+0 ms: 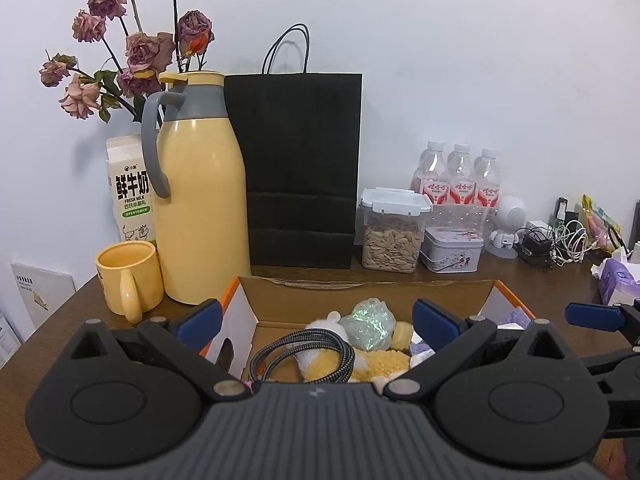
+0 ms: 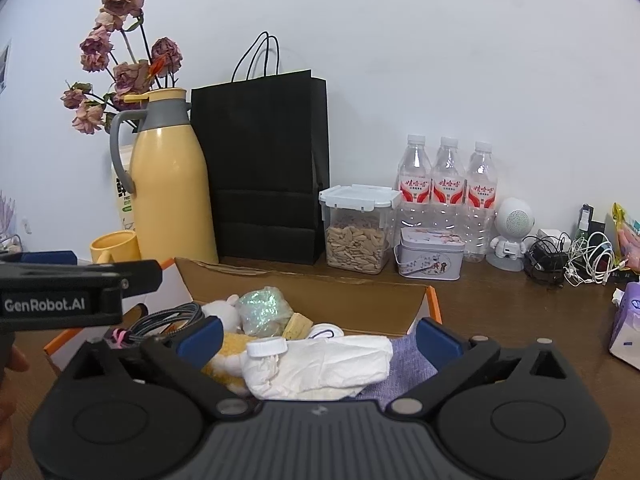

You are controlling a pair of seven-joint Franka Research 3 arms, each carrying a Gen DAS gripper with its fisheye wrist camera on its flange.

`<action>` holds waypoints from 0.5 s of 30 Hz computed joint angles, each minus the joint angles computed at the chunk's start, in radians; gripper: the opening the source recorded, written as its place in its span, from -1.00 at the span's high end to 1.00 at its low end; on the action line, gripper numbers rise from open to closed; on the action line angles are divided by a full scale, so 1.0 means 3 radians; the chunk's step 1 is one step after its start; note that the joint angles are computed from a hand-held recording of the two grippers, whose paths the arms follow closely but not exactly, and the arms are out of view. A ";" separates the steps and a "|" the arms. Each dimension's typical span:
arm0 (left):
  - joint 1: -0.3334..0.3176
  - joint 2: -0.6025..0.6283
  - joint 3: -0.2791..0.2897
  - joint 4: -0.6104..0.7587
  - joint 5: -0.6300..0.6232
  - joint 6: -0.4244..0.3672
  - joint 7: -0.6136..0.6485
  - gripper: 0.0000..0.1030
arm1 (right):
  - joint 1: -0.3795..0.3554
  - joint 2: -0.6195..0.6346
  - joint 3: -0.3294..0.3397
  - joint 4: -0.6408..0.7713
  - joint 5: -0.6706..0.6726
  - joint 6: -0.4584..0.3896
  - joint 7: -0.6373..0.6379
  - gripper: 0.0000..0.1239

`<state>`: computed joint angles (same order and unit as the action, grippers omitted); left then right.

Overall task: Organize objects
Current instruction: 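Drop the orange object into the box with the left gripper while the right drops the tan block, then withdraw both grippers from the box toward the last white cap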

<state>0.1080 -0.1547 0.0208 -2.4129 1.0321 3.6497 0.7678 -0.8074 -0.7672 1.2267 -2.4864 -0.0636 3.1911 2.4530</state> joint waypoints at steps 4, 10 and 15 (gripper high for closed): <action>0.0024 -0.0056 0.0029 -0.0068 0.0059 0.0077 0.0002 -1.00 | 0.0157 -0.0009 -0.0103 -0.0086 -0.0011 -0.0027 -0.0028 -0.66; 0.0085 -0.0177 0.0091 -0.0195 0.0360 0.0198 -0.0128 -1.00 | 0.0449 -0.0112 -0.0287 -0.0243 -0.0065 -0.0161 -0.0038 -0.66; 0.0160 -0.0283 0.0135 -0.0287 0.0628 0.0317 -0.0280 -1.00 | 0.0762 -0.0223 -0.0482 -0.0423 -0.0135 -0.0261 0.0005 -0.66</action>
<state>0.1560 -0.2396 0.0613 -2.4991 1.2205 3.7447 0.6839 -0.5788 -0.8341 1.0822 -2.6134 -0.1041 3.1127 2.4544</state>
